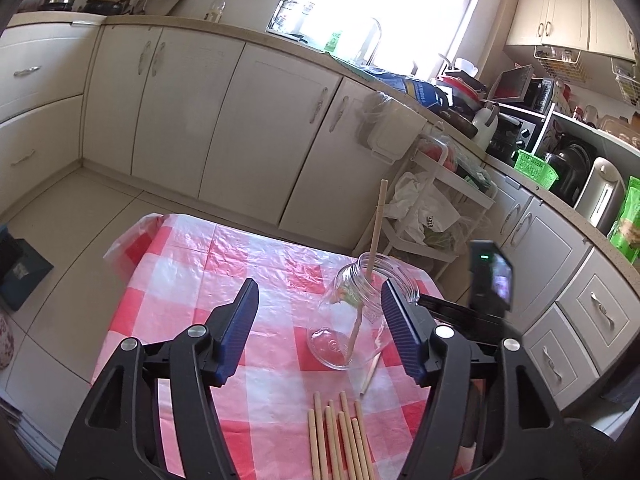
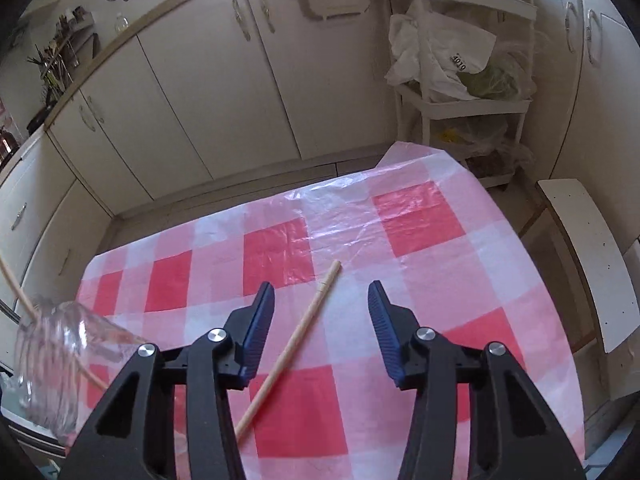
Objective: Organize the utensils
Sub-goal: 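Open the left gripper to drop its stick while the right gripper lowers its stick into the jar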
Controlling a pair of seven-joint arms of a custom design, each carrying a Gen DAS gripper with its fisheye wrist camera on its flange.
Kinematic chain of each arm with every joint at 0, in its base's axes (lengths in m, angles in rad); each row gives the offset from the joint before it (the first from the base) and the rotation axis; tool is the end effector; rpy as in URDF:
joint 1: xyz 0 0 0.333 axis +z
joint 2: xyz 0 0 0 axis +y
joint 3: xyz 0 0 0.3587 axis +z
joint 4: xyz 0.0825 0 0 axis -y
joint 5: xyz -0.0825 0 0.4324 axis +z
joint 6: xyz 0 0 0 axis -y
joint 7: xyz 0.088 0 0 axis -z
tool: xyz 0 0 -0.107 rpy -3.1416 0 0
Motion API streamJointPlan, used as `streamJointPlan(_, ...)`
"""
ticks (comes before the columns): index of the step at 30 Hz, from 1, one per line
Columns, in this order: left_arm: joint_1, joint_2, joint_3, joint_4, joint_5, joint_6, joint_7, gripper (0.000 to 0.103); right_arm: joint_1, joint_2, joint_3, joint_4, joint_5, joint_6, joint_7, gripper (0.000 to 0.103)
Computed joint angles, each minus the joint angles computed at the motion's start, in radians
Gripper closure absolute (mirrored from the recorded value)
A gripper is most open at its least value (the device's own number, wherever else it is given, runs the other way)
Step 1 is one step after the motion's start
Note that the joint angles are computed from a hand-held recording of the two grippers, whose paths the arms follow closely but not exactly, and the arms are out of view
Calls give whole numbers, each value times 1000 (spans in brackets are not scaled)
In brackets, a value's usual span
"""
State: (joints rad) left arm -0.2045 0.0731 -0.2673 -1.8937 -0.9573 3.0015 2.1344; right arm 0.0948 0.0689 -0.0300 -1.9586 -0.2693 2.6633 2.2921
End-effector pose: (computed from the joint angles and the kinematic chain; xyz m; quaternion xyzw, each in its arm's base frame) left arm 0.6204 -0.2443 0.5873 -0.5587 0.6431 -0.5079 0.1276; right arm 0.6634 0.0512 0.5338 -0.5000 0.8029 -0.2079 0.2491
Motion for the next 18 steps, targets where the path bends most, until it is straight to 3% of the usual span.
streamJointPlan(3,6,-3,-2,5,-43,-14,26,41,15,52,1,56,-61,-66,-20,66)
streamJointPlan(5,7,-5,-2,7,-72,-17,49,41,24,53,4,61,-100,-89,-64,90)
streamJointPlan(8,5,-7,0,10,-100,-21,72,41,14,23,10,16,-56,-59,-149,97)
streamJointPlan(14,-3,-12,7,6,-98,-19,69,39,-11,-122,-1,-151,146,185,-220,97)
streamJointPlan(18,-8,-14,14,-5,-36,-23,3,38,23,-182,-17,-189,263,393,-264,97)
